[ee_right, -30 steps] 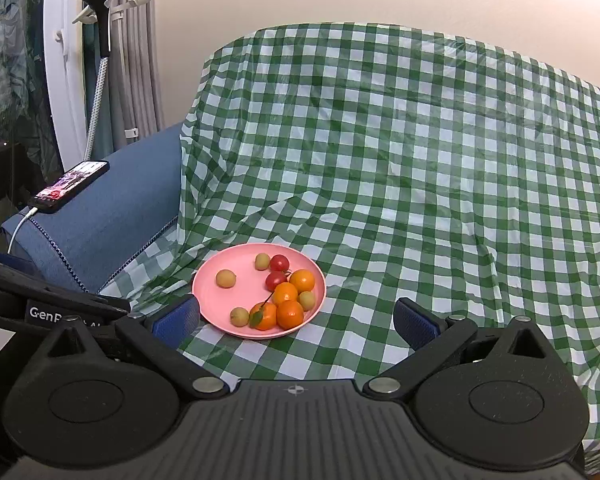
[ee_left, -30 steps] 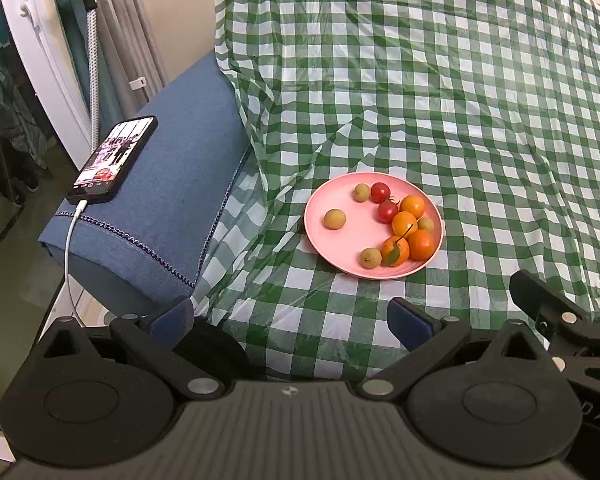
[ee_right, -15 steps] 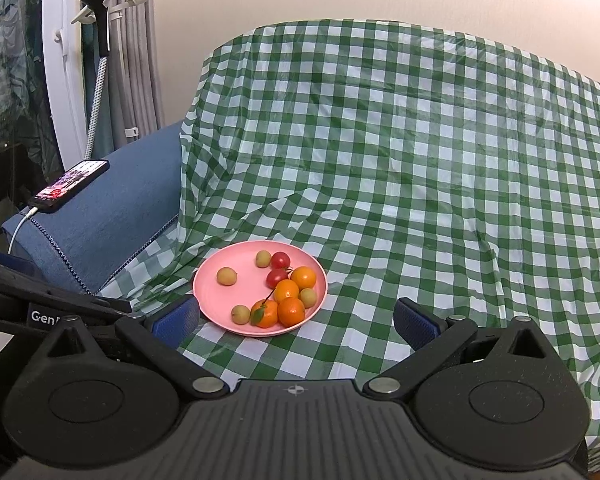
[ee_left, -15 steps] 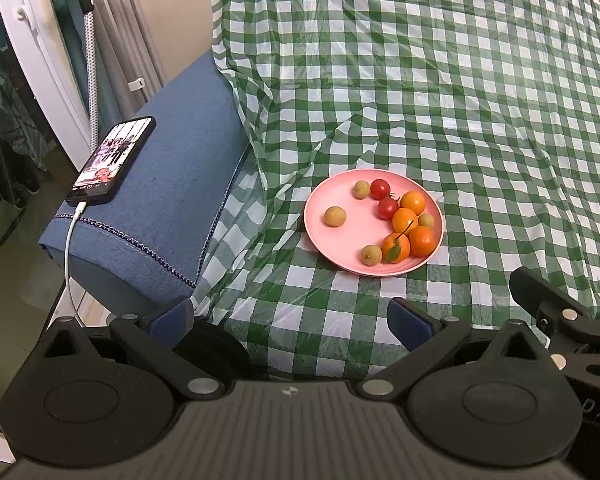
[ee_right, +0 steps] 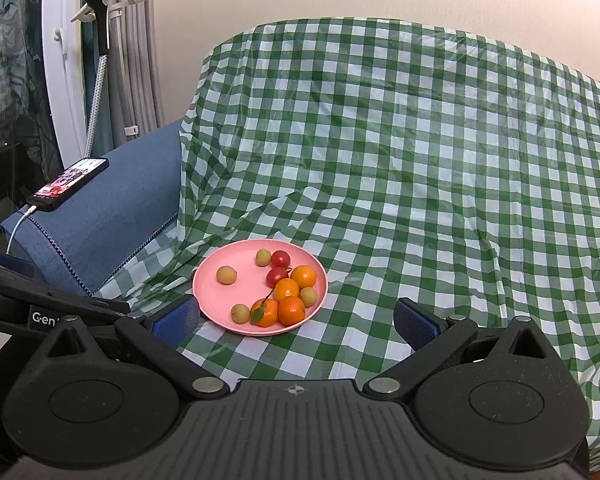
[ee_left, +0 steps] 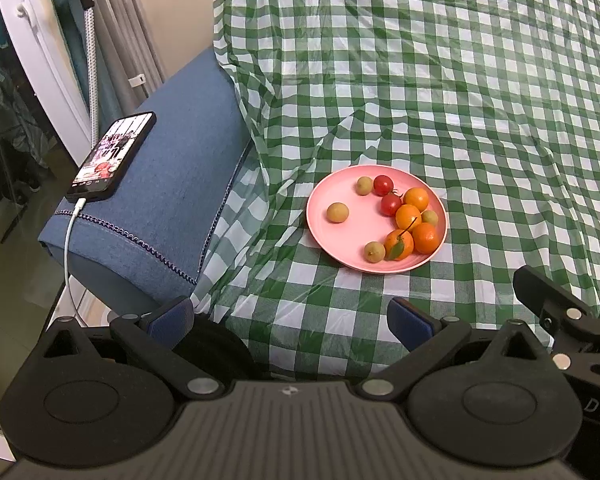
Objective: Organize fruits
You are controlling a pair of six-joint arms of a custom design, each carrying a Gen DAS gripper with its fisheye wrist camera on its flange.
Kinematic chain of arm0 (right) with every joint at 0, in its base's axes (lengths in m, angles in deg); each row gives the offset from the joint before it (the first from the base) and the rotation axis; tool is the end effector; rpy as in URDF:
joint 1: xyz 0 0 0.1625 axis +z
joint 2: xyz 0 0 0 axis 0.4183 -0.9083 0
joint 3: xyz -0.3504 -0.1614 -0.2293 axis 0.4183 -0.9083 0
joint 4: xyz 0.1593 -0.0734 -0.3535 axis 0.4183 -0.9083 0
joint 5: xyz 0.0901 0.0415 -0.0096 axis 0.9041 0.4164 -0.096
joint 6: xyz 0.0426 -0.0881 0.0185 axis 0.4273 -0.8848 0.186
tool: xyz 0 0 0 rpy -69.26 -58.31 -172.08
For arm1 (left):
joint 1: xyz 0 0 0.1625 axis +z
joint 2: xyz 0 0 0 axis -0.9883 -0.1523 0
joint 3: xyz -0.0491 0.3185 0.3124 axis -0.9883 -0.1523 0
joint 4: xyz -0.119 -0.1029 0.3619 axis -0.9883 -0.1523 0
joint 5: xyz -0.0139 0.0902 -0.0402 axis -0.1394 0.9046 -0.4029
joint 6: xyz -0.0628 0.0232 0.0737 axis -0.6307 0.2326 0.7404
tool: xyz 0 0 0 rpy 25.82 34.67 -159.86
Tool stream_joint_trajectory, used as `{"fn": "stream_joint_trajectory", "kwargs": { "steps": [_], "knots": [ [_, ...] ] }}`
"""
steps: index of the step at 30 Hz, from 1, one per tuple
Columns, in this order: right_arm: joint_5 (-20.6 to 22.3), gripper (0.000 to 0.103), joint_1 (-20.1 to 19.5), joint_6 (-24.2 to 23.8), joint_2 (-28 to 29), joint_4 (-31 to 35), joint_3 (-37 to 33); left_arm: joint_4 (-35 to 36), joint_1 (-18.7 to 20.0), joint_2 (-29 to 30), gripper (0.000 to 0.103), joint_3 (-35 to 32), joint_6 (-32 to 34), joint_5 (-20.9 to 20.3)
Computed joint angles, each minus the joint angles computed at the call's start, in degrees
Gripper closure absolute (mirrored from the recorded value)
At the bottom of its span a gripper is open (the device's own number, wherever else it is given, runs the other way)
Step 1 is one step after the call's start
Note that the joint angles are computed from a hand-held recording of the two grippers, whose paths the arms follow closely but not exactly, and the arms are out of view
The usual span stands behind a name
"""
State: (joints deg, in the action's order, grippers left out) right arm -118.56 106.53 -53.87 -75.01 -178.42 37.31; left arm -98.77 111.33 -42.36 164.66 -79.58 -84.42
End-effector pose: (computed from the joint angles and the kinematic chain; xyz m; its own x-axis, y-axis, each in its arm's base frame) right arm 0.4306 -0.3844 0.1351 -0.6614 -0.3599 0.6580 -0.7373 0.4729 -0.4825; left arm -0.2438 -0.3946 0.3802 -0.5542 -0.2620 -0.7900 0.3520 0.7863 -0.5077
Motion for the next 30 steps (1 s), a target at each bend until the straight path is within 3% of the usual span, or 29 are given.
{"fn": "stream_joint_trajectory", "kwargs": {
  "steps": [13,30],
  "knots": [
    [-1.1,0.001,-0.4,-1.0,1.0,-2.6,0.1,2.8,0.8,0.3,0.0,-1.2,-3.0,1.0],
    [-1.3,0.001,-0.4,-0.8,1.0,-2.2,0.0,1.1,0.9,0.6,0.0,-0.8,-0.7,2.8]
  ]
}}
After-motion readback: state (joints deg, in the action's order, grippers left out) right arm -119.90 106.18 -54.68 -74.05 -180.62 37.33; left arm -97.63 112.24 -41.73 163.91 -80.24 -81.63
